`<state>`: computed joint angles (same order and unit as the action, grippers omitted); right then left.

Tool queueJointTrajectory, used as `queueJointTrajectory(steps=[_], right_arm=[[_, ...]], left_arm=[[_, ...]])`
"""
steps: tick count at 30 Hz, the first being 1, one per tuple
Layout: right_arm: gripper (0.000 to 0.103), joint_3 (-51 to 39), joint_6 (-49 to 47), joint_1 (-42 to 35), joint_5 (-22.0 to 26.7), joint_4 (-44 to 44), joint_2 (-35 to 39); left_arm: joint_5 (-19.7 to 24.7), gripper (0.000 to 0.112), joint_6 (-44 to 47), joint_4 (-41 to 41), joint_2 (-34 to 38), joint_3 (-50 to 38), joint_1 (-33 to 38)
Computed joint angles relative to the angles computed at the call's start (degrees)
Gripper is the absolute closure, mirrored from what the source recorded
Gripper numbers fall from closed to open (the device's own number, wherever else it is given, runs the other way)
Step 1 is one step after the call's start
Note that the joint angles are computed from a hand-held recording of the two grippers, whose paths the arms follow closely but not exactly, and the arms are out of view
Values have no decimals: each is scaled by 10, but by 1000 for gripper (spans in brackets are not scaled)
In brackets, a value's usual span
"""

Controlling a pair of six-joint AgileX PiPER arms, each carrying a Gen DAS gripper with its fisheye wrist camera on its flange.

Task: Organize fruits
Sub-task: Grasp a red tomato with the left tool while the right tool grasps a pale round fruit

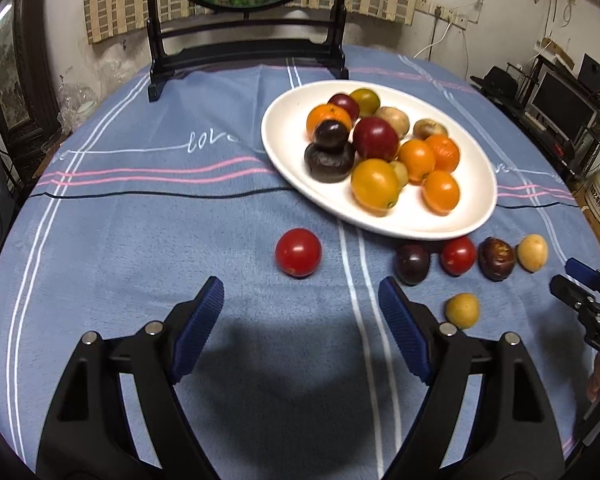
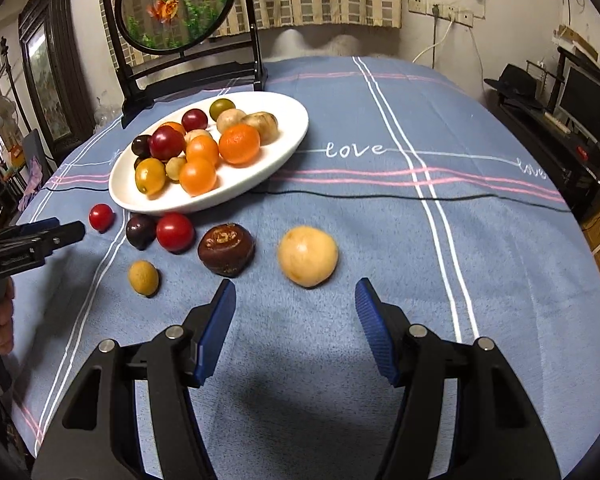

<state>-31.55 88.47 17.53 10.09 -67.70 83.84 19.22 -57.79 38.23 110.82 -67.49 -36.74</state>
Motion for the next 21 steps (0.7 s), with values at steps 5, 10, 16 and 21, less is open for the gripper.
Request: queueJointTrajectory(steps=[5,10,16,21], right_arm=[[40,-4,-20,-16,-18,20,14],[41,-16,-80,-18,-18,67,24],[41,-37,-140,-19,-1,118,37],[41,-65,-173,-21,26,149,72]], left_arm=[[24,32,4,1,42,-43,8],[40,39,59,-35,76,-90,14],[41,84,131,-95,97,-121,17],[6,84,148,-118,89,-99,24]])
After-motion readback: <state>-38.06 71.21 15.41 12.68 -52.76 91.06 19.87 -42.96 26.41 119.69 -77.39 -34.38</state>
